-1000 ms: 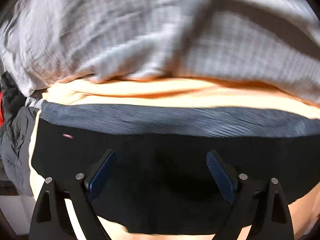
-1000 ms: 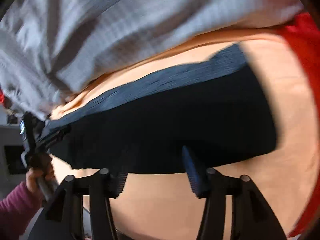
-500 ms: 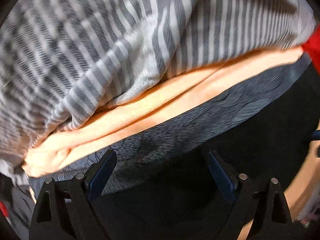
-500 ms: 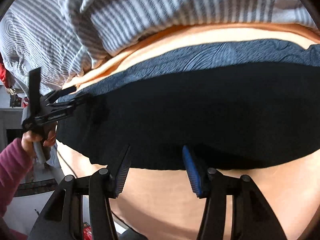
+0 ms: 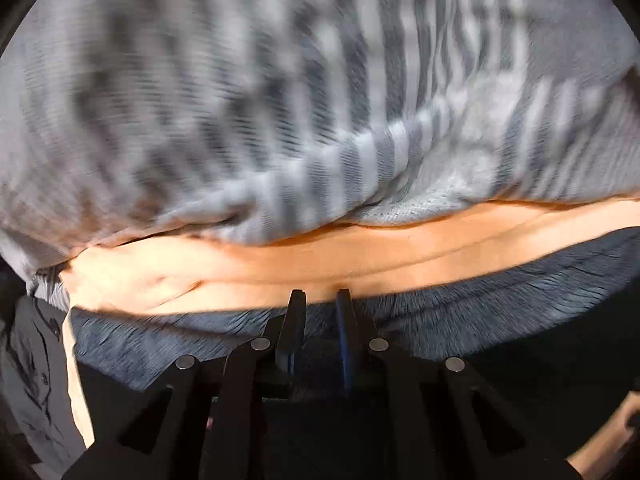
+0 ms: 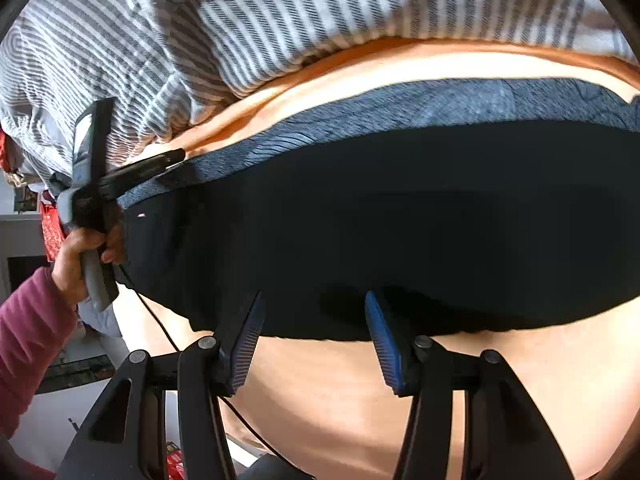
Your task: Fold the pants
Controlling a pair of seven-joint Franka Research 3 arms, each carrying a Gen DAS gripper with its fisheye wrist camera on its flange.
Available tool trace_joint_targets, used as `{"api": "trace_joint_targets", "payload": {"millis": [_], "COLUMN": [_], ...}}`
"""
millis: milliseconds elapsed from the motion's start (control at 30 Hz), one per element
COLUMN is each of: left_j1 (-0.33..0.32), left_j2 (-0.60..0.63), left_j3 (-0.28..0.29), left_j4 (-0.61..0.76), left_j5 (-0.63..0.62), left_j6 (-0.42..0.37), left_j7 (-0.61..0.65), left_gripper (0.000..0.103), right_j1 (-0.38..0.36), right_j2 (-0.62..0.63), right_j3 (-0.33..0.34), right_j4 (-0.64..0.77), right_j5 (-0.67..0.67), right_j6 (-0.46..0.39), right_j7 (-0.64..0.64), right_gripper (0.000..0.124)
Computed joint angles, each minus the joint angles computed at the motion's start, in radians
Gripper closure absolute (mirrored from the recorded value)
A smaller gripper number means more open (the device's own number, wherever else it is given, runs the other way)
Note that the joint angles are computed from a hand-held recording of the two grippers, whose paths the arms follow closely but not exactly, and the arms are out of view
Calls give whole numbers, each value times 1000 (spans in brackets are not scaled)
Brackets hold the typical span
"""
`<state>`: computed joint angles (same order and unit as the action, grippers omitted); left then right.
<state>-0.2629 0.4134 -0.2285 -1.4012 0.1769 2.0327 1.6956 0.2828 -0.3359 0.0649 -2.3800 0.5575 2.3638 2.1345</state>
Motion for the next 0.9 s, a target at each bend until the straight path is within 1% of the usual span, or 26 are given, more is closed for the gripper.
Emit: {"api": "trace_joint_targets", "payload": {"millis": [67, 133, 200, 233, 333, 367, 400, 433, 467, 500, 600, 633, 667, 733, 800, 833, 867, 900], "left_j1": [33, 61, 78, 84, 83, 89, 95, 94, 95, 96, 72, 69, 65, 65, 75, 84, 97, 93], "left_j2": [-80, -175, -224, -253, -257, -253, -262, -252, -233, -206, -148, -129, -136, -146, -158, -143, -161, -157], "left_j3": [-3, 4, 16, 22, 38, 40, 42, 44, 44, 43, 37, 37, 35, 24, 19, 26, 26, 27], "left_j4": [-88, -209, -279, -332, -389, -410, -442, -446, -427, -393, -286, -252, -249, -237, -237, -223, -243, -234], "left_j5": [-30, -45, -44, -38, 42, 46, 51, 77, 78, 72, 94, 102, 104, 79, 43, 34, 23, 28], "left_j6": [30, 87, 75, 92, 90, 120, 179, 219, 218, 209, 149, 135, 126, 108, 107, 123, 114, 108], "left_j7": [30, 49, 63, 53, -6, -9, -14, -33, -38, -48, -104, -101, -104, -94, -64, -40, -21, -21], "left_gripper": [26, 24, 24, 24, 24, 18, 14, 7, 6, 6, 6, 6, 6, 6, 6, 6, 6, 6], "right_j1": [1, 5, 7, 9, 14, 15, 14, 15, 14, 11, 4, 18, 43, 84, 137, 152, 165, 174], "right_j2": [18, 41, 56, 66, 108, 121, 135, 148, 153, 157, 161, 155, 149, 150, 173, 190, 212, 234], "right_j3": [1, -1, 3, 6, 16, 17, 17, 15, 14, 14, 13, 7, 0, 2, 6, 13, 25, 40], "right_j4": [16, 33, 45, 53, 80, 85, 90, 86, 81, 78, 91, 86, 84, 95, 113, 121, 132, 144], "right_j5": [-4, 7, 9, 7, -18, -28, -39, -37, -36, -40, -43, 13, 103, 221, 406, 475, 532, 558], "right_j6": [1, 7, 18, 23, 19, 10, 2, 12, 32, 47, 58, 79, 104, 125, 131, 133, 138, 154], "right_j7": [-4, -11, -10, -9, -3, -2, -1, -10, -13, -9, 38, -1, -76, -195, -329, -372, -407, -421], "right_gripper": [68, 68, 68, 68, 68, 68, 68, 68, 68, 68, 68, 68, 68, 68, 68, 68, 68, 68]}}
